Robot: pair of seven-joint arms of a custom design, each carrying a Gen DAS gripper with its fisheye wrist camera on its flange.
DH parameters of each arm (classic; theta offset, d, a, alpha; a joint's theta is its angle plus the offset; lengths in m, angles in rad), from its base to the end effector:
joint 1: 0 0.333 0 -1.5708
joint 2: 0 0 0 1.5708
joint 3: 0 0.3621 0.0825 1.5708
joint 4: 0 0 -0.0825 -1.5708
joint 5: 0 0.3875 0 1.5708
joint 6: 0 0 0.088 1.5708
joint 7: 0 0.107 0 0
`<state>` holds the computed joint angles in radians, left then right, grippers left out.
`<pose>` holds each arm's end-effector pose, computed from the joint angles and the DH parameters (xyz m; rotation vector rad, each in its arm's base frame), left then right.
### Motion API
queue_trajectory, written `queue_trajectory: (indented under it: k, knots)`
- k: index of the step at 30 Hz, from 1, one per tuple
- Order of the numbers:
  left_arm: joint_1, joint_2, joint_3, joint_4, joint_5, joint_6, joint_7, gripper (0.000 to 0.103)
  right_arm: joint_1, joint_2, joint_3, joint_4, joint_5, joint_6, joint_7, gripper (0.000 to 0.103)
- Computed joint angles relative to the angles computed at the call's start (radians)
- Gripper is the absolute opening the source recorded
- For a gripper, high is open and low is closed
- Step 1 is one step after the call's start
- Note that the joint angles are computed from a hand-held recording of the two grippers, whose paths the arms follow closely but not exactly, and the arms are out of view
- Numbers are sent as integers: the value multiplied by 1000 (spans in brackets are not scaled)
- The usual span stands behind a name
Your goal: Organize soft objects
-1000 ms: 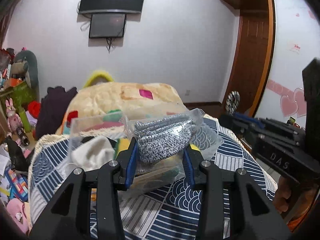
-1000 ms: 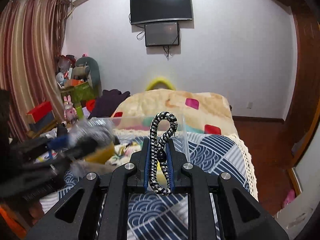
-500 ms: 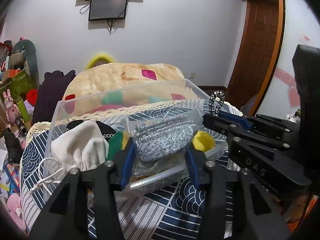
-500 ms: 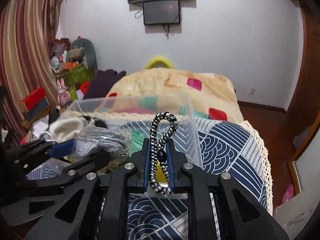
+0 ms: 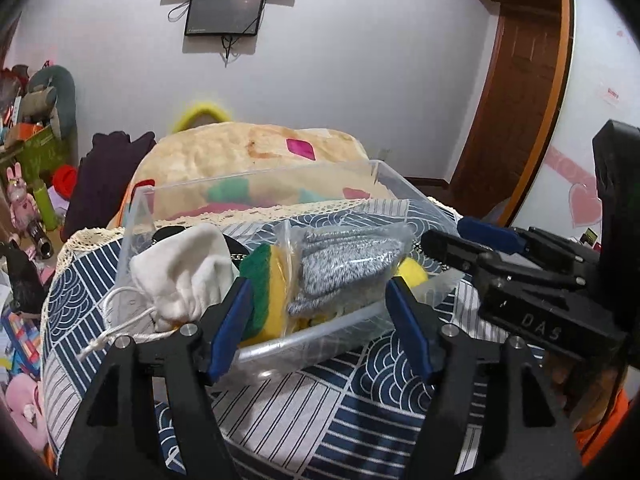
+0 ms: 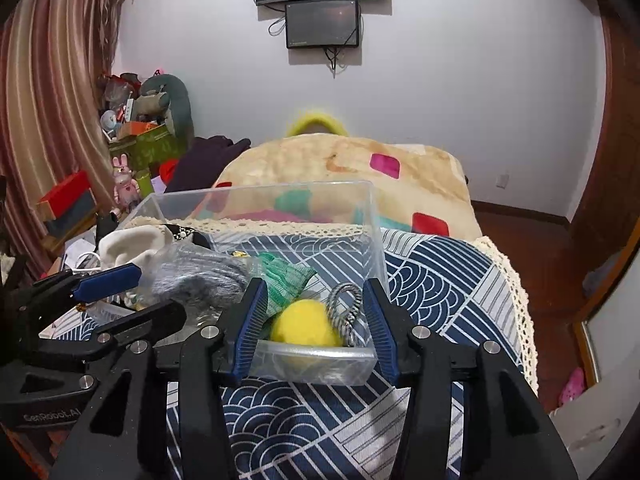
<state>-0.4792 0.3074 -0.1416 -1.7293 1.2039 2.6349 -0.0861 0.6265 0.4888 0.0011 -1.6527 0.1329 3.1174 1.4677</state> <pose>0.5601 -0.4147 0.5025 -1.7879 1.5553 -0.9953 0.6147 0.4317 0.4863 -1.9563 1.0330 -0.5143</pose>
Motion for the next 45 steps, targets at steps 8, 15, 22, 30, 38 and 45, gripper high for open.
queue_trajectory:
  k: [8,15,22,30,38,45]
  knots:
    - [-20,-66,-18,-47,87,-49,-40,68,-9,-57,21,-75,21,86,-33,46]
    - [-26,-144,-69,-97,208,-147,-118,68,-115,-121,161,-168,68,203,-106,46]
    - [-32,-210,-128,-141,299,-280,-179,81,-269,-178,335,-264,10,327,-86,54]
    - [-30,-255,-173,-190,352,-390,-248,100,-199,-217,262,-339,-35,455,-48,82]
    - [-24,-272,-189,-228,365,-394,-292,102,-150,-221,222,-378,-5,524,-45,87]
    - [-23,-271,-194,-245,378,-400,-322,102,-124,-214,208,-390,23,533,-72,87]
